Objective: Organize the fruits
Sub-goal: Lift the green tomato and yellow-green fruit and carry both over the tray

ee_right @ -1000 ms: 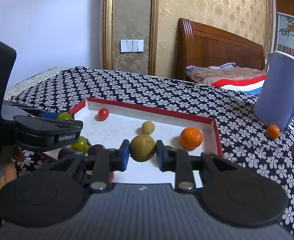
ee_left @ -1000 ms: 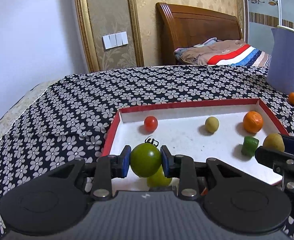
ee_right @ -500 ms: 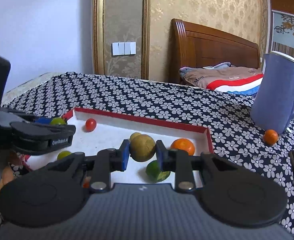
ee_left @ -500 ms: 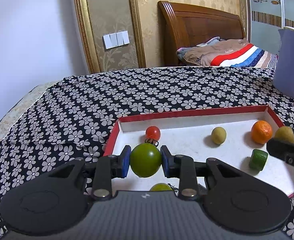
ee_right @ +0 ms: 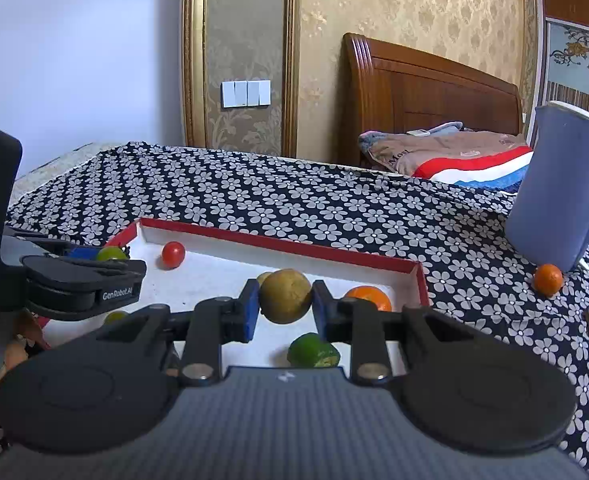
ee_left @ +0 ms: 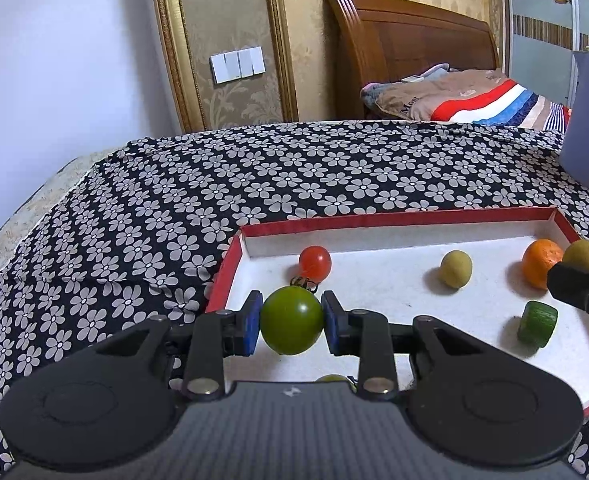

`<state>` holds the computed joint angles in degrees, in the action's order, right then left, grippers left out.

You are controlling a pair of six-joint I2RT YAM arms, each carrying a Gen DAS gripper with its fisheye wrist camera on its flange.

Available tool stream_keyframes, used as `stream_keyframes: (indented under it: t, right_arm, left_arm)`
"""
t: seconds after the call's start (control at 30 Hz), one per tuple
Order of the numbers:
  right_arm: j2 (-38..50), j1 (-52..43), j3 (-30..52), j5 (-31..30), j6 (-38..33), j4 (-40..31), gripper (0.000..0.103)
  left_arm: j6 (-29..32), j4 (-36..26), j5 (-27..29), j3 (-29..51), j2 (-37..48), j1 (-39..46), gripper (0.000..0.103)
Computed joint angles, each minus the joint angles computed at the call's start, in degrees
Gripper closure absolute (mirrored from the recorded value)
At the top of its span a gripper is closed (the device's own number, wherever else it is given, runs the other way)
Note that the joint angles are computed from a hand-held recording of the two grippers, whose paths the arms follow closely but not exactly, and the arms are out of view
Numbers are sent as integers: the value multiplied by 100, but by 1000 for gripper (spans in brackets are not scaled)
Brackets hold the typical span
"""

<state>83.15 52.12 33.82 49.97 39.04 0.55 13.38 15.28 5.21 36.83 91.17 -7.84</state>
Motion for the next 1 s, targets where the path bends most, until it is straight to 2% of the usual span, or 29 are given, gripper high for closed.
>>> stream_keyframes:
  t: [0.63, 1.0]
  right_arm:
    - [242, -450, 75, -379, -332, 221, 77]
    - [535, -841, 184, -631, -607, 499, 77]
  left_arm:
    - [-21, -190, -145, 395, 371, -163, 72]
    - [-58, -81, -213, 551, 577, -275, 72]
